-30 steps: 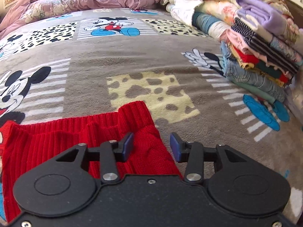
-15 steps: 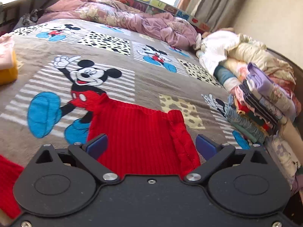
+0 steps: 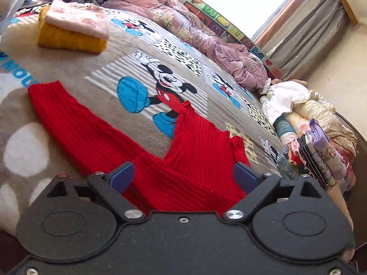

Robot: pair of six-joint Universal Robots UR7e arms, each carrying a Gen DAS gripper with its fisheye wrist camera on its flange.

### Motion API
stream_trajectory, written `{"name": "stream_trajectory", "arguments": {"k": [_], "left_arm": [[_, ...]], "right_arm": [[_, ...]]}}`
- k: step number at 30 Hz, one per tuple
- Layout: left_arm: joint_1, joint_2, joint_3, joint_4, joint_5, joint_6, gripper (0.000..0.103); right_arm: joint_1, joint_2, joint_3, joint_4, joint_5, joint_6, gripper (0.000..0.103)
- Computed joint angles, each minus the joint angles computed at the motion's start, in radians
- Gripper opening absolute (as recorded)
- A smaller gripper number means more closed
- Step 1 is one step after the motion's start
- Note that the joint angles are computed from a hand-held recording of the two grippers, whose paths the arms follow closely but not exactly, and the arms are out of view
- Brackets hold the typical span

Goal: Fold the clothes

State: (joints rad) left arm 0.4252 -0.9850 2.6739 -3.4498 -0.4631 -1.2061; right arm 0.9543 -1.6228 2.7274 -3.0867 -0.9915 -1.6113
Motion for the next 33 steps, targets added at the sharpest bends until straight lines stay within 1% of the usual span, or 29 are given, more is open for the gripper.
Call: {"name": "stream_trajectory", "arguments": {"k": [2, 3, 5, 6, 7, 8, 9, 11, 12, 16, 17, 18, 19, 21, 23, 24, 28, 31, 33], "left_arm": [[-0.003, -0.012, 0.026, 0.025, -0.007, -0.088, 0.092], [0.001, -0.004, 0.035, 0.001, -0.016, -0.103, 0.089], [0.012, 0.016, 0.052, -0.058, -0.037, -0.127, 0.071], [0.021, 0.033, 0.057, -0.106, -0.050, -0.128, 0.068], [0.026, 0.038, 0.060, -0.112, -0.054, -0.147, 0.066], [0.029, 0.030, 0.061, -0.076, -0.053, -0.177, 0.066], [0.032, 0.032, 0.061, -0.070, -0.053, -0.187, 0.066], [0.043, 0.059, 0.063, -0.128, -0.063, -0.169, 0.058], [0.049, 0.073, 0.064, -0.155, -0.068, -0.160, 0.057], [0.053, 0.098, 0.058, -0.196, -0.055, -0.122, 0.043], [0.055, 0.088, 0.052, -0.162, -0.054, -0.123, 0.041], [0.059, 0.086, 0.047, -0.148, -0.055, -0.117, 0.038], [0.063, 0.084, 0.041, -0.135, -0.057, -0.112, 0.032], [0.072, 0.088, 0.033, -0.123, -0.060, -0.109, 0.027], [0.072, 0.090, 0.030, -0.111, -0.056, -0.118, 0.010], [0.069, 0.089, 0.028, -0.105, -0.051, -0.120, 0.008], [0.030, 0.089, 0.025, -0.122, -0.015, -0.090, 0.006], [0.016, 0.089, -0.001, -0.160, -0.004, -0.012, 0.006], [0.013, 0.099, -0.026, -0.214, -0.006, 0.060, 0.006]], "right_arm": [[0.003, 0.002, 0.009, -0.009, -0.002, -0.024, 0.096], [0.009, 0.009, 0.012, -0.019, -0.009, -0.034, 0.096], [0.021, 0.027, 0.017, -0.042, -0.026, -0.050, 0.096], [0.028, 0.037, 0.020, -0.053, -0.034, -0.058, 0.096], [0.034, 0.046, 0.021, -0.062, -0.042, -0.063, 0.096], [0.040, 0.055, 0.022, -0.071, -0.051, -0.067, 0.096], [0.045, 0.064, 0.022, -0.080, -0.057, -0.069, 0.096], [0.053, 0.082, 0.024, -0.098, -0.069, -0.073, 0.096], [0.058, 0.090, 0.025, -0.107, -0.075, -0.074, 0.096], [0.071, 0.126, 0.022, -0.144, -0.093, -0.064, 0.096], [0.072, 0.135, 0.021, -0.154, -0.096, -0.063, 0.096], [0.074, 0.143, 0.020, -0.161, -0.099, -0.061, 0.096], [0.076, 0.152, 0.018, -0.169, -0.103, -0.057, 0.096], [0.080, 0.170, 0.014, -0.184, -0.110, -0.048, 0.096], [0.083, 0.183, 0.009, -0.194, -0.114, -0.038, 0.096], [0.085, 0.189, 0.007, -0.198, -0.116, -0.033, 0.096], [0.087, 0.193, -0.002, -0.185, -0.124, -0.021, 0.096], [0.087, 0.194, -0.007, -0.174, -0.126, -0.016, 0.096], [0.085, 0.192, -0.008, -0.169, -0.123, -0.016, 0.096]]}}
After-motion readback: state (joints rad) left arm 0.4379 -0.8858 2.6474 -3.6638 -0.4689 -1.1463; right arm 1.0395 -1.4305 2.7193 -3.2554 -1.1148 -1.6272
